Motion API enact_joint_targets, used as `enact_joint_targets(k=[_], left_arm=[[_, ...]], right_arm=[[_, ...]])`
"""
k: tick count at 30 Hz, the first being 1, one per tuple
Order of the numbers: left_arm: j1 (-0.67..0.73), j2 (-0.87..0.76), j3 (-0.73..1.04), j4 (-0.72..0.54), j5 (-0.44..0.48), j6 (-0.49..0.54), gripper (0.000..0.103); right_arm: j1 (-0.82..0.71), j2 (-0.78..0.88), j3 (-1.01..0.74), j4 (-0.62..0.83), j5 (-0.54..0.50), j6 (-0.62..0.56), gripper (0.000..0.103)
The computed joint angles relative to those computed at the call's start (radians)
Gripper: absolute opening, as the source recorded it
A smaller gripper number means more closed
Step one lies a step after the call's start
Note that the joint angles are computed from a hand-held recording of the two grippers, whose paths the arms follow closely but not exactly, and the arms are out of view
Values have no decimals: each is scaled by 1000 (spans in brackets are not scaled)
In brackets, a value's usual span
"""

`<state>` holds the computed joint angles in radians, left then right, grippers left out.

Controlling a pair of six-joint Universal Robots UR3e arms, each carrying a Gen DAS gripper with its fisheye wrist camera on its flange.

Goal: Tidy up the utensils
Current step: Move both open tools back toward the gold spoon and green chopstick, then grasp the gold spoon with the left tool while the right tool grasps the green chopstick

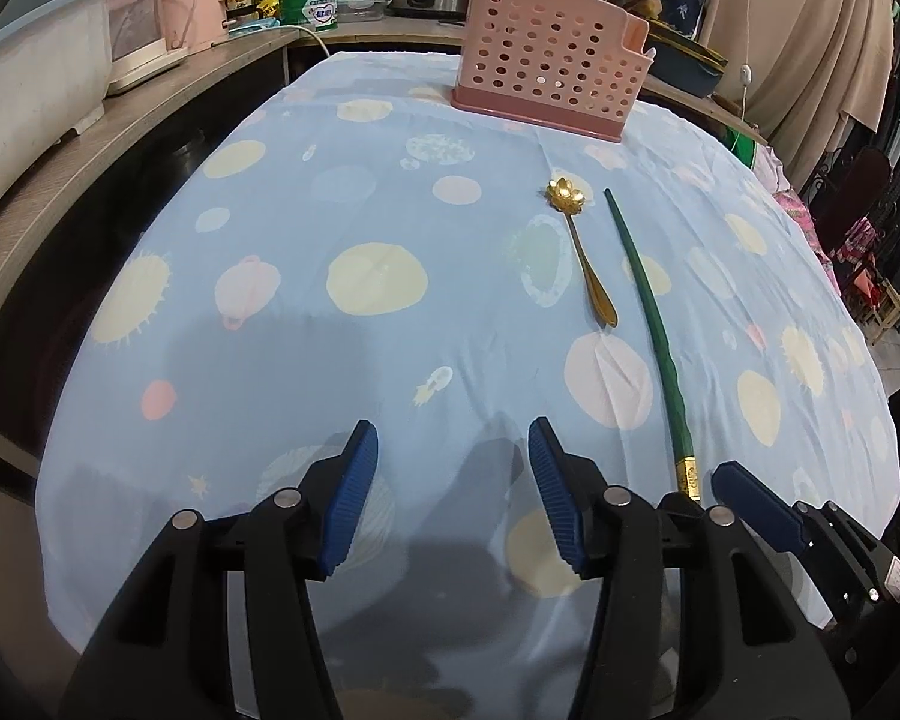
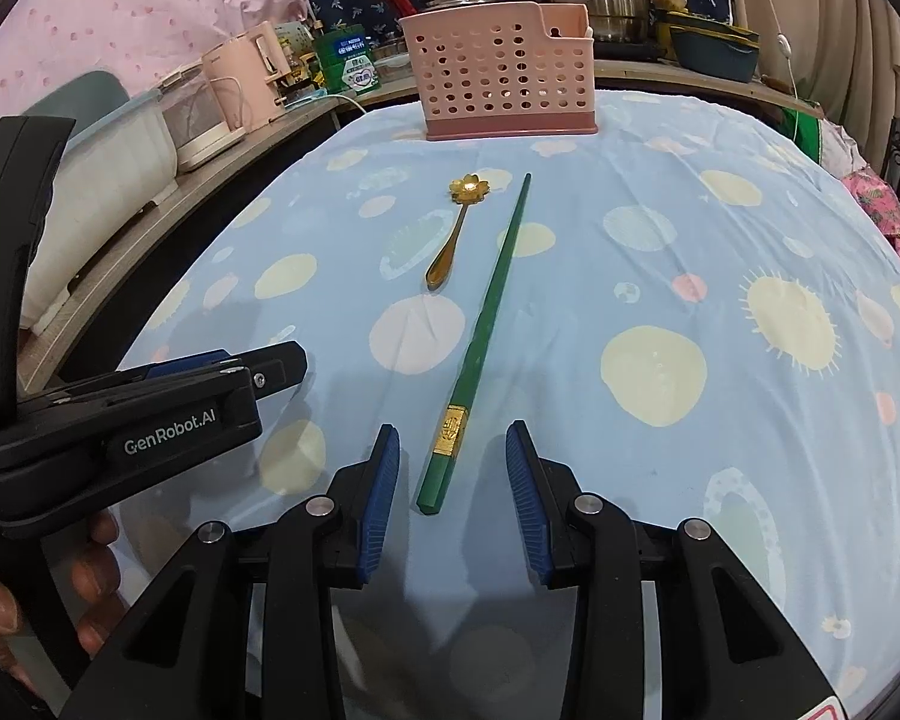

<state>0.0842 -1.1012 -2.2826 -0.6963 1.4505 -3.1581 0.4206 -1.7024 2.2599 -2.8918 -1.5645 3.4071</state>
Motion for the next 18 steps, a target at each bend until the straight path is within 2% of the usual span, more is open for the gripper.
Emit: enact_joint_targets(k=[5,8,15,18], left_arm=[[-13,-12,2,12,10,-5,55],[-17,-14,0,17,13,-6,55],[-19,-16,0,18,16,-7,55],[-25,-19,-2,23,22,-9,56]], right_arm=[[32,22,-5,-20,-54,-4,33],[39,27,2,-36,-78,-3,26],[-1,0,38,-51,-56,0,8],[-13,-7,47,-56,-38,1,7]])
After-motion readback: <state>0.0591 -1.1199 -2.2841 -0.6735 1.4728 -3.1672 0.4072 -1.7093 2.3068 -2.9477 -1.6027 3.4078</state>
